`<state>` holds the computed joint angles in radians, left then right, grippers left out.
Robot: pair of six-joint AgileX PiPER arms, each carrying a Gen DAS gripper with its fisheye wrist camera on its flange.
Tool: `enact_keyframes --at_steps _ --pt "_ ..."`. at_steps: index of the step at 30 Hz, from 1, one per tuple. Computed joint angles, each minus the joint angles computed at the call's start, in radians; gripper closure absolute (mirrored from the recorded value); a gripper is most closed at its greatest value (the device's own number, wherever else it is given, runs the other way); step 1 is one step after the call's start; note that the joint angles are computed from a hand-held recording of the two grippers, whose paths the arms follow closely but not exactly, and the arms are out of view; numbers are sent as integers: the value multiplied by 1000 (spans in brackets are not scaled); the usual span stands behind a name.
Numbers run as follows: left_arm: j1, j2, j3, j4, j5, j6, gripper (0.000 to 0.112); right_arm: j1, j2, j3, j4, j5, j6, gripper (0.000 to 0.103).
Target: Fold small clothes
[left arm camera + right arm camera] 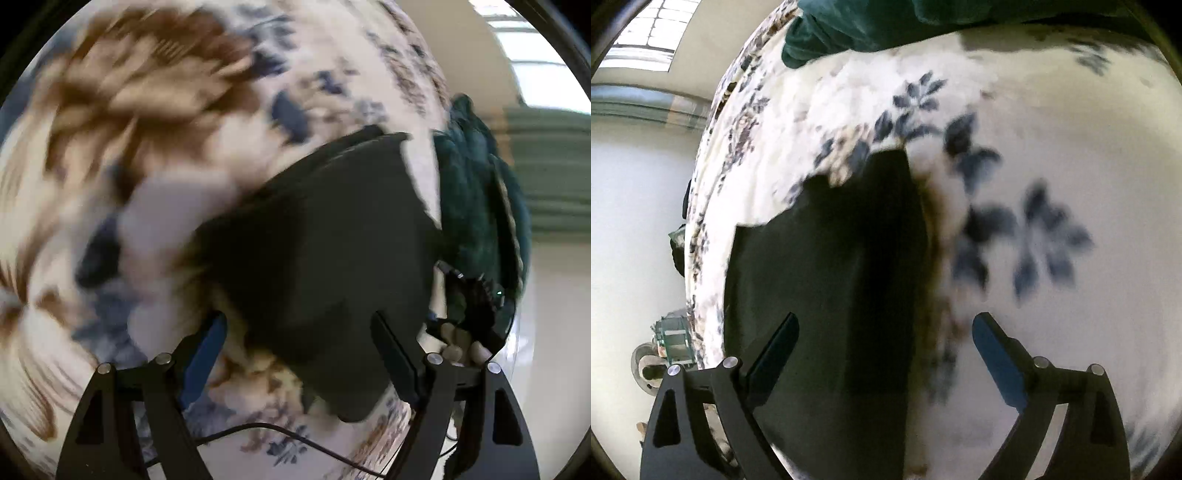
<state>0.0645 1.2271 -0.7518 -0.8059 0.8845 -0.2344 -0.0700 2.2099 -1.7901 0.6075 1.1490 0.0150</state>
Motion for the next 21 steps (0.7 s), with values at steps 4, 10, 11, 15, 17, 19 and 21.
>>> enact_keyframes --at_steps 4,10,11,15,17,19,21 --pt "-62 47 52 -104 -121 27 33 17 128 -173 46 28 -5 7" --pt "-115 50 34 -64 -308 3 79 35 139 -148 110 -6 19 76" --pt "-114 53 14 -38 -299 -4 81 33 105 -90 134 -42 2 83" --pt "-24 131 -110 -43 -153 142 83 3 -123 256 270 -187 -71 87" --pt "43 195 -220 -34 -39 243 83 -5 -279 456 321 -242 -79 90" --pt "94 264 -339 -17 85 322 83 9 -447 650 348 -298 -52 90" --pt "119 368 -484 7 173 378 83 48 -615 828 352 -343 40 90"
